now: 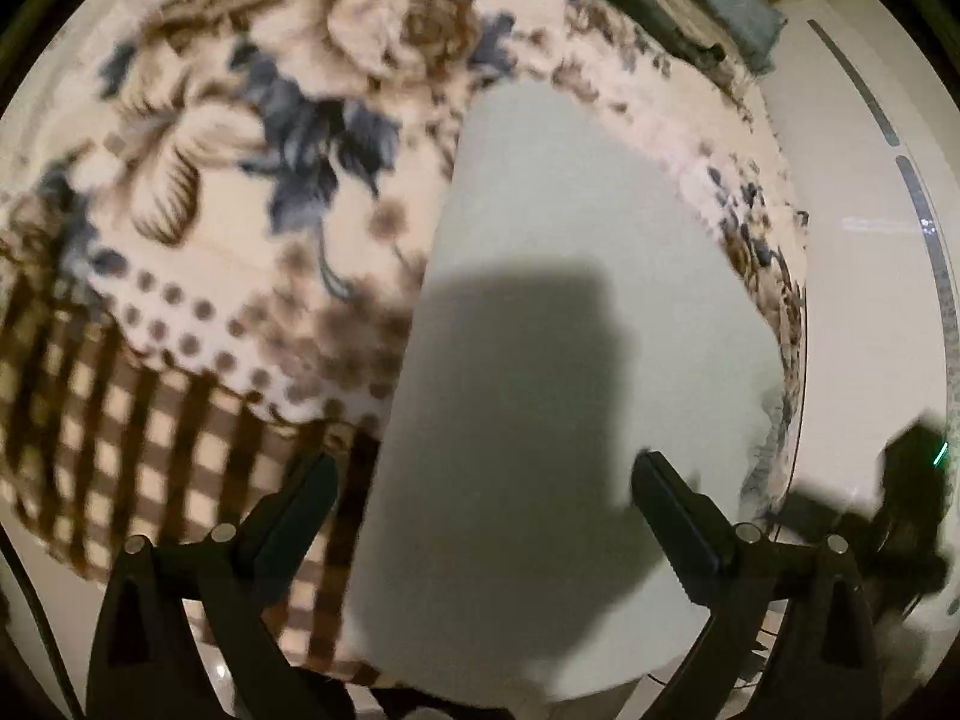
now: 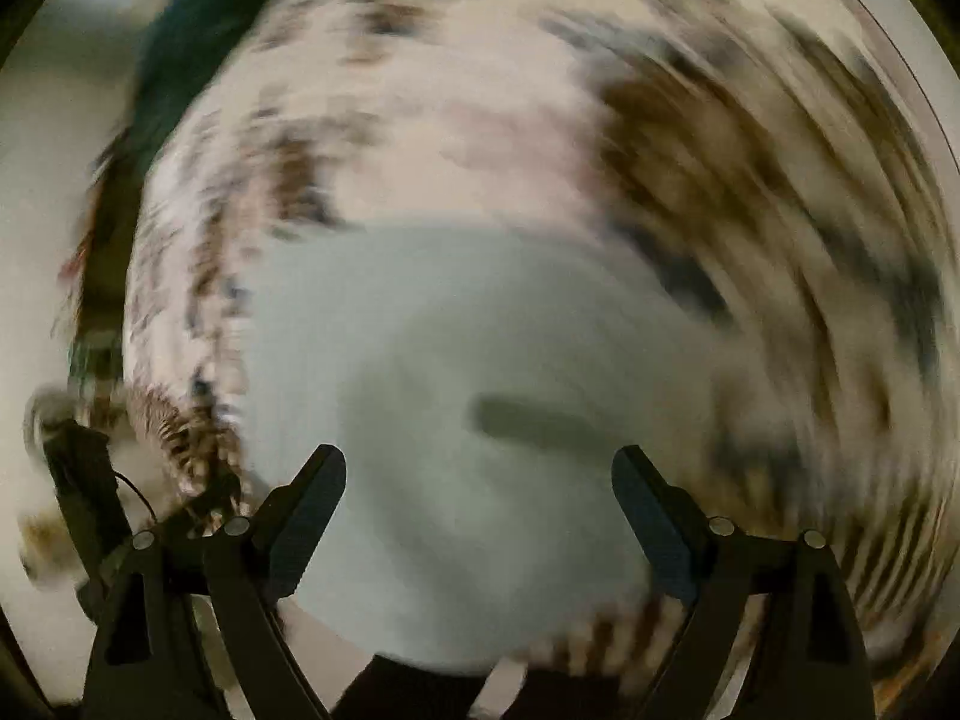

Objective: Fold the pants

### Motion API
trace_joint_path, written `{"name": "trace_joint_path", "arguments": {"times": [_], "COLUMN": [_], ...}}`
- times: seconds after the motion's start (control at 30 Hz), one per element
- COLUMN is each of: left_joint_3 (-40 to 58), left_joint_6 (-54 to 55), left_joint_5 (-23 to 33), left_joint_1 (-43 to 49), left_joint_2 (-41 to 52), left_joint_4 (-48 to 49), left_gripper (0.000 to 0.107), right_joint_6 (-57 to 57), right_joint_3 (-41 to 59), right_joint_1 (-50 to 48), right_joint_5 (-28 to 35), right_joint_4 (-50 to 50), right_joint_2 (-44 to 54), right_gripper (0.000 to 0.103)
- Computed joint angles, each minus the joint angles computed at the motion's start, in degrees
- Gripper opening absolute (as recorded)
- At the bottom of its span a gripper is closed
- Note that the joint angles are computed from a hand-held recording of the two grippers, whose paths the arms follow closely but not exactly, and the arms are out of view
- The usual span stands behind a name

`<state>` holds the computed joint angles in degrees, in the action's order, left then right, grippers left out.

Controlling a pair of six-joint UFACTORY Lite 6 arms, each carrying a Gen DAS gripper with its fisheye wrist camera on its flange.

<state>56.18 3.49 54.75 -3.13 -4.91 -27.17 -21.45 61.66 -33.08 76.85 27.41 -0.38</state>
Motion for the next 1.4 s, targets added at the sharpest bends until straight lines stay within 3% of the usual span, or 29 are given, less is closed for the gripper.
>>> {"name": "trace_joint_path", "arguments": {"times": [0.07,0.13,0.2,0.27,0.47,0.57,0.63,0.7,0.87,0.97,1.07,1.17,1.4], "left_joint_3": [-1.16,-3.03,-4.63,-2.33,6.47,7.68,8.10,9.04,8.30,6.97,6.66,9.14,21.86], "left_joint_6": [1.00,3.66,7.23,7.17,13.38,21.88,27.12,30.34,34.33,35.03,35.77,35.17,32.22], "left_joint_5": [-1.00,-2.38,-1.11,0.84,4.84,5.89,9.44,11.88,12.04,13.47,15.38,17.69,25.54], "left_joint_1": [0.10,0.14,1.17,2.39,6.51,8.99,11.14,11.73,11.35,12.75,13.99,13.65,13.87], "left_joint_2": [0.72,1.97,2.84,3.80,8.06,19.00,25.22,29.34,28.67,26.85,25.23,24.55,26.96], "left_joint_4": [-0.70,-1.54,-4.46,-4.26,-8.79,-17.47,-24.72,-27.75,-30.95,-32.66,-32.77,-32.50,-31.91], "left_gripper": [0.103,0.103,0.103,0.103,0.103,0.103,0.103,0.103,0.097,0.084,0.080,0.079,0.079], "right_joint_6": [-0.92,0.80,2.42,-1.16,-20.41,-28.25,-32.51,-34.50,-34.06,-33.64,-31.79,-28.33,-16.13], "right_joint_3": [-9.26,-17.40,-25.12,-25.77,-24.02,-28.20,-29.13,-28.03,-26.60,-27.64,-30.48,-32.67,-33.89], "right_joint_1": [-3.10,-1.77,-6.18,-13.21,-25.05,-21.06,-17.56,-16.16,-12.88,-13.54,-14.40,-16.11,-14.70], "right_joint_5": [-1.49,-8.67,-14.98,-13.67,0.20,-1.38,-4.52,-3.65,-3.77,-4.00,-3.73,-1.81,3.40], "right_joint_4": [-0.02,-5.85,-7.63,-2.39,10.94,20.03,25.13,28.77,30.12,31.10,30.54,30.62,32.83], "right_joint_2": [-3.36,-7.78,-5.10,-0.47,2.76,13.06,17.59,20.96,20.58,19.29,12.32,4.51,-14.81], "right_gripper": [0.093,0.090,0.091,0.095,0.094,0.095,0.098,0.099,0.100,0.096,0.075,0.066,0.063]}}
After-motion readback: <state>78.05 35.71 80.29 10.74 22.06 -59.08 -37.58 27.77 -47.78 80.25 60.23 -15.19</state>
